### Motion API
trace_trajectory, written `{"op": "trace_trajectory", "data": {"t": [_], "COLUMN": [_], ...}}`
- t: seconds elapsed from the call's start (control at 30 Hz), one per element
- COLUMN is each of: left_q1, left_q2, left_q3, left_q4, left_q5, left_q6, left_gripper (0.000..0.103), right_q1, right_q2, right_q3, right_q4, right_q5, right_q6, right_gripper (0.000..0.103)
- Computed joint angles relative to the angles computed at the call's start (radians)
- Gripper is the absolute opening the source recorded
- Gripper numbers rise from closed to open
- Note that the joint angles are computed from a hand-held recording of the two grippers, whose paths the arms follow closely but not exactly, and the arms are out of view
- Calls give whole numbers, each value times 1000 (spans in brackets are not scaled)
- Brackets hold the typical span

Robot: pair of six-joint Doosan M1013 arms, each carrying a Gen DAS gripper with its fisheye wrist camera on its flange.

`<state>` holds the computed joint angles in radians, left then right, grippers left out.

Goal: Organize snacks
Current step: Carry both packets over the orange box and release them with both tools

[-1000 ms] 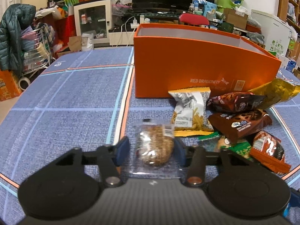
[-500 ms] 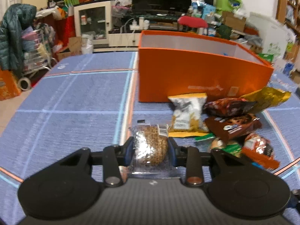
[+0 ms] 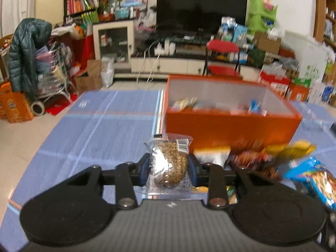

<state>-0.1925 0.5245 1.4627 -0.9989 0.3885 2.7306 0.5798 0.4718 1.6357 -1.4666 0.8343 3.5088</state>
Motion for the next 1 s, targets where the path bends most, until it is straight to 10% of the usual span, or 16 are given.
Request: {"op": "trace_trajectory", "data": {"t": [0.33,0.5,0.67,1.0], "left_q1": [-63,-96,-61,-8], "left_q2": [122,198,116,-3], "left_q3": [-271,-394,-244,27], "left_q4": [219,405,119,22], "left_q5": [94,71,2,-17], "left_q6": [-318,-519,-196,-100], "left_gripper": [33,48,72,87], "right_q1": [-174,-234,-202,-87], "right_q2": [1,96,10,-82], "right_q3": [-134,-311,-158,105], "right_q4": [-15,218,-50,-3], "right_q5": [-154,-148,-118,-180], "right_q6": [-111,-430,-126,-110], "right_gripper": [32,35,68,73]}}
